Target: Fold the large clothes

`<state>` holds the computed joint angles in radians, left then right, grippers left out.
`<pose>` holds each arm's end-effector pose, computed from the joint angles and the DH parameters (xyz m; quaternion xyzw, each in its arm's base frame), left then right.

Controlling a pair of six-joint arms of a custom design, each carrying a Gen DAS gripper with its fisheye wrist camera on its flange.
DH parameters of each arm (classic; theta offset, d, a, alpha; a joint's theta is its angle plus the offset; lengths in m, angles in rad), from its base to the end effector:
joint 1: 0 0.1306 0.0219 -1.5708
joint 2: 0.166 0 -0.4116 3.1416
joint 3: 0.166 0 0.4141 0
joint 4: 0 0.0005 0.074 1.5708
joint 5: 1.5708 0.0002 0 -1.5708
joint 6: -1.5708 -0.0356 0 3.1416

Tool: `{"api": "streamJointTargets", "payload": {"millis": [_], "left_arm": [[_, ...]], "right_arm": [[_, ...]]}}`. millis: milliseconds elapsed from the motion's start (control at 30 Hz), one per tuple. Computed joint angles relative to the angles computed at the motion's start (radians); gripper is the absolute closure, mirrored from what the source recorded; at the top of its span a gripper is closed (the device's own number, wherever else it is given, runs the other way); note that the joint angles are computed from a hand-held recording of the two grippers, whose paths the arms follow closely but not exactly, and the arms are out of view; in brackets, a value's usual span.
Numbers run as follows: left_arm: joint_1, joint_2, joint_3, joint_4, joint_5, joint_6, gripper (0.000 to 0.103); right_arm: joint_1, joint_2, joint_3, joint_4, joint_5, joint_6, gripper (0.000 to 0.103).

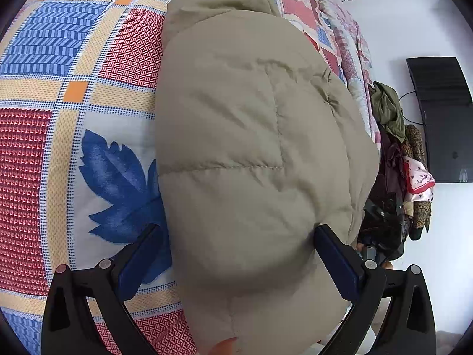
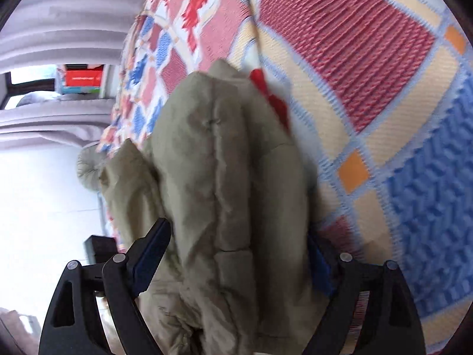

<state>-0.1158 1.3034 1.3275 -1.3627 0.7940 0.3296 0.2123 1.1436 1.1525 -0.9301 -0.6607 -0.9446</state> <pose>0.4110 -0.0739 0.4537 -0.0532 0.9156 -0.3982 0.0194 0.3780 0.1033 0.4505 0.2243 0.8741 0.4224 0.0847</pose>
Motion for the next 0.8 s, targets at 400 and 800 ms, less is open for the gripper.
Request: {"api": "streamJointTargets", "payload": {"millis": [400,800], "left_arm": [[-0.011,0.033,-0.008,0.037,0.034,-0.043,0.001],[-0.067,0.045,-0.032,0.142,0.063,0.13,0.005]], "right_arm": [[0.062,0.175,0.203,-0.22,-0.017,0.302,0.0],[0.097,0.235,0.239,-0.265,0.027,0.281,0.003]]}}
